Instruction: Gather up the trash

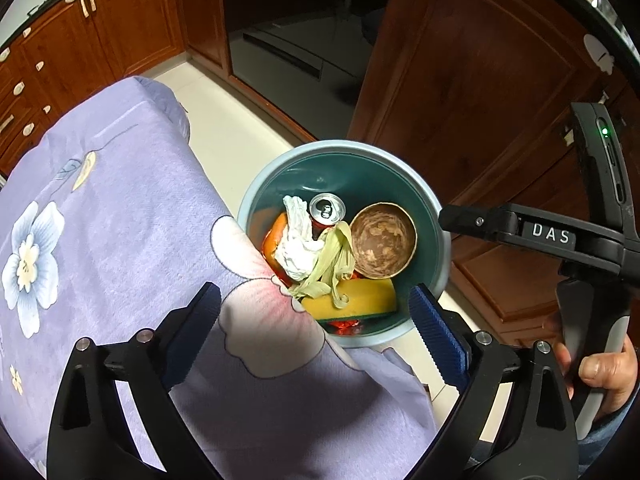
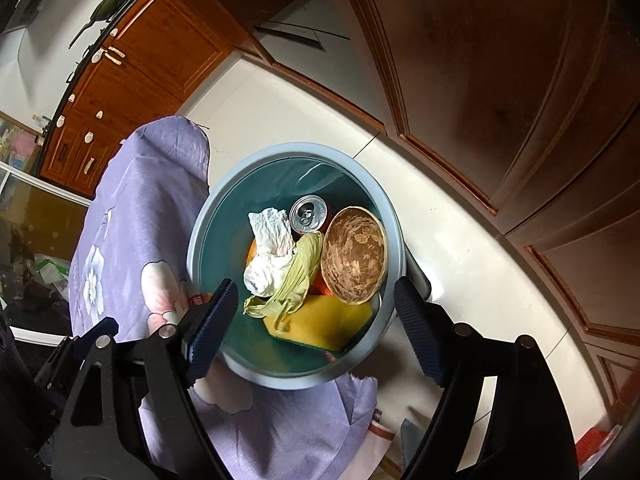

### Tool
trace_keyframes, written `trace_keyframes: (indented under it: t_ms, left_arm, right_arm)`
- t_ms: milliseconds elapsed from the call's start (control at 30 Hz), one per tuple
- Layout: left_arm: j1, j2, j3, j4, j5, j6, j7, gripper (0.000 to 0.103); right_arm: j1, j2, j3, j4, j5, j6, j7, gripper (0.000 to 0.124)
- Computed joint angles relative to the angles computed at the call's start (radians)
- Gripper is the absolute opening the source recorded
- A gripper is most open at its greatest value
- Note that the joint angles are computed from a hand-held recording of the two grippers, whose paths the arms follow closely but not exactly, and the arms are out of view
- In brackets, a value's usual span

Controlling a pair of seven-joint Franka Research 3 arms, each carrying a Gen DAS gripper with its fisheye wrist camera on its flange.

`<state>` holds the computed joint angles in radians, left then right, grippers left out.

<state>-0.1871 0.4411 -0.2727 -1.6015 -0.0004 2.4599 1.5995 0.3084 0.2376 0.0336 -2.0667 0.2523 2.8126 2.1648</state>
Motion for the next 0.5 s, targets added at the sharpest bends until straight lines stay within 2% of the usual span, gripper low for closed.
trace_keyframes:
  t_ms: [300,500]
  left_arm:
    - [0.009,-0.129,0.001,-0.127,-0.012,0.052,-0.016,0.099]
    - [0.011,-0.230,0.009,-0.234,-0.030,0.078,-0.014,0.099]
  right_arm:
    - [0.039,-0.098,-0.003,-0.078,-0.102,0.024,0.080,0.093]
    - [0.055,-0.173,0.010,-0.132,-0.235,0.023,0.169,0.096]
